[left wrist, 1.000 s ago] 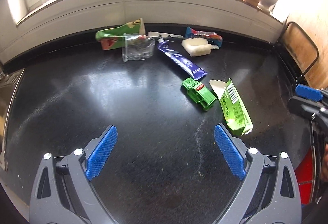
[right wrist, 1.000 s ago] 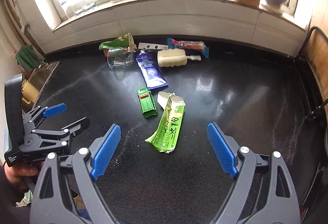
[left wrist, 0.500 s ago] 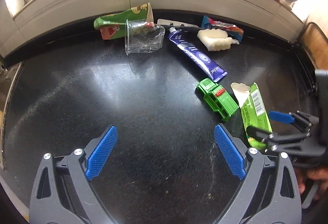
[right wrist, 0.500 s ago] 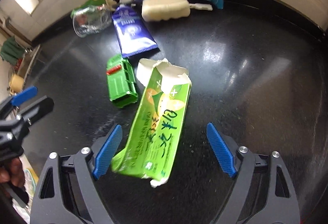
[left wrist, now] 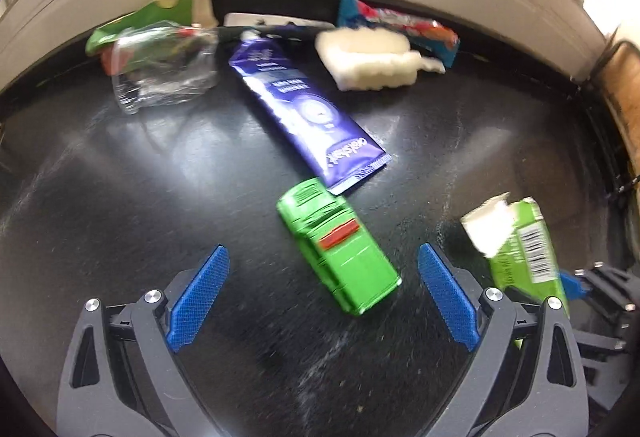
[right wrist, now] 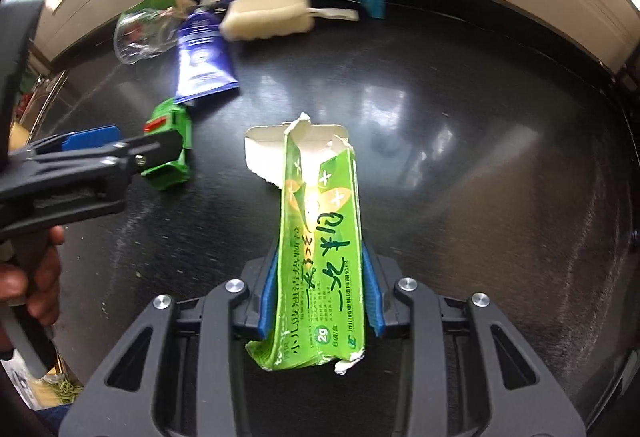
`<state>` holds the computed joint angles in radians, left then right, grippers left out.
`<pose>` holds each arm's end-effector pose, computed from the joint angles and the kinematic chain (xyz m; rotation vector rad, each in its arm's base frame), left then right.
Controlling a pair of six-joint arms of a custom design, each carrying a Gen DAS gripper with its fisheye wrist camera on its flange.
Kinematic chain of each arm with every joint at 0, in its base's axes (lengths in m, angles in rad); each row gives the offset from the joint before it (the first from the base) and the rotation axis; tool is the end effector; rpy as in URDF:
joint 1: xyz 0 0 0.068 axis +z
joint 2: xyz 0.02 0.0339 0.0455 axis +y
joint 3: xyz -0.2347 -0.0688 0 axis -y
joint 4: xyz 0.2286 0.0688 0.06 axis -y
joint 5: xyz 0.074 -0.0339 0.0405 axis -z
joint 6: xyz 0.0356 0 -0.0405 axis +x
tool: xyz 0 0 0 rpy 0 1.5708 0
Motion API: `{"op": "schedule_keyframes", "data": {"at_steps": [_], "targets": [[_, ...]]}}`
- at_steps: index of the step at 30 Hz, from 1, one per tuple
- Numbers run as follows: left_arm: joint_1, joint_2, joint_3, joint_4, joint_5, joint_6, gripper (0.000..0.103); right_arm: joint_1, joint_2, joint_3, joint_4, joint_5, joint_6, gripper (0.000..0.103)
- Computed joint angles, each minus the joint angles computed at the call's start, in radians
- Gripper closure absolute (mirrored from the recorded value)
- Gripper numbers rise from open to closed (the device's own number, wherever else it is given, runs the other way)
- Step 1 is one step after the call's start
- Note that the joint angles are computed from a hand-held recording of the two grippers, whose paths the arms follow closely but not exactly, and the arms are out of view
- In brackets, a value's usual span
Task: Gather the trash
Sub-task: 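Grasp the green toy car with the left tool while the right tool holds the wrapper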
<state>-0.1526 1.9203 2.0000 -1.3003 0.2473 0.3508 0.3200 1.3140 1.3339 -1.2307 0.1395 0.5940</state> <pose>0.3552 -0.0634 0.3101 0.7449 2.6533 -0.2925 0.2163 0.0665 0.3028 0.4113 2.7269 0.0485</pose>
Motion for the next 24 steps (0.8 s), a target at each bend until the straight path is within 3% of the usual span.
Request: {"op": "schedule_keyframes", "data": {"at_steps": [1,4,6,9,24], "targets": [[-0.007,0.003,-0.006,0.005,-0.002,-0.004,0.011,-0.009,-0.008,-0.003,-0.005,0.003,-0.007,0.067],[-0.016,-0.02,-0.055,0.056,-0.017,-0.014,0.028,-0.015,-0.022,0.003,-0.02,0.013,-0.014,0.068],[-0.016,-0.032,-0.068,0.069,-0.032,0.001,0.05,-0.013,-0.03,0.007,-0.028,0.018,-0.014,0.068],[0.008,-0.047,-0.074,0.063,-0.031,0.032,0.072,-0.011,-0.038,0.024,-0.038,0.02,-0.012,0.068],[0.267,-0.149,-0.013,-0.101,0.069,0.217,0.073,0.227,0.075,0.286,-0.135,0.13,0.131,0.07]]}}
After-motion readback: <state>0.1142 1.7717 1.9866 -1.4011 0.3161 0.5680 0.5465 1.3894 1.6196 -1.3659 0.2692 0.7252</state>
